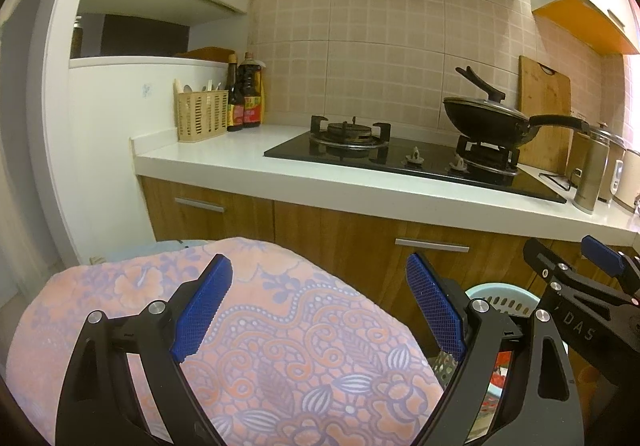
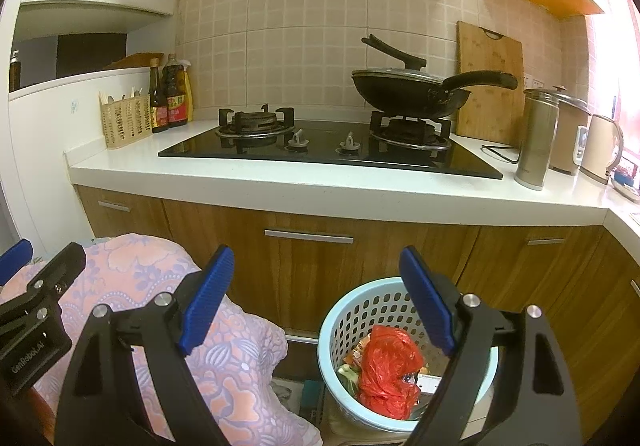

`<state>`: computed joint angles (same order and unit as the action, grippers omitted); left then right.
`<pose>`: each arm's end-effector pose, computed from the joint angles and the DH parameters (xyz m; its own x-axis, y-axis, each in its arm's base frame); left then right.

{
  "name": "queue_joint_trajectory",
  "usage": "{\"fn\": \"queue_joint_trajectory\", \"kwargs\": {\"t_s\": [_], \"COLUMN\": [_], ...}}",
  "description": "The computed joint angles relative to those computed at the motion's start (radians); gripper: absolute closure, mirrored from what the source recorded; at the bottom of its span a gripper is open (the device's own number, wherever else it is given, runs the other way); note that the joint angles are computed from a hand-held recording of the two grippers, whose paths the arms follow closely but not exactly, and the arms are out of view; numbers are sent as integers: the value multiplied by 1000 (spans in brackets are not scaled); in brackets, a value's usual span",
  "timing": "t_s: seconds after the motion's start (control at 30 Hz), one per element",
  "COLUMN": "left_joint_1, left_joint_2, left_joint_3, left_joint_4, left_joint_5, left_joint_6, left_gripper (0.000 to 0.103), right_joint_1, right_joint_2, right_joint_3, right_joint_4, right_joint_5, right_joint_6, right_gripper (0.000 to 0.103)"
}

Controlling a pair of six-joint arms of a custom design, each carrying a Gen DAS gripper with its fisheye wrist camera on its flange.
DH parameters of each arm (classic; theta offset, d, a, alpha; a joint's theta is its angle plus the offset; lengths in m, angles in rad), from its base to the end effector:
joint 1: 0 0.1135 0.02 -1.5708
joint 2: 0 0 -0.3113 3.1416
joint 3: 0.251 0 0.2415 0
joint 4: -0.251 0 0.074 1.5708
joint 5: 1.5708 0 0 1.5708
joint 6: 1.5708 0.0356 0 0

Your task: Collect trash

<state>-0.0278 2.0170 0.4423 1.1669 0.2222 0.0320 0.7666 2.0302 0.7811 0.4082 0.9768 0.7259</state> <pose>0.3129 -0.0166 0.1170 -0.3889 0.0420 -0.9203 0.2419 0.9686 -0.0580 0.2737 0.2226 0.1196 -0.3950 0.1354 -0.9087 0.3636 0.9313 -0.0193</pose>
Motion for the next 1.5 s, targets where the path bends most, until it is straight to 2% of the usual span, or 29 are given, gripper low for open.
{"fn": "queue_joint_trajectory", "kwargs": {"t_s": [1.5], "left_joint_1": [-9], "left_joint_2": [12], "left_joint_3": [-1], "left_joint_4": [6], "left_joint_5": [-25], "left_joint_6": [-7], "left_gripper": [17], "right_joint_1": [-8], "right_joint_2": [17], "right_joint_3": [-6], "right_joint_4": [46], "right_joint_5": [-39], "right_joint_6": [-28], "right_gripper": [17]}}
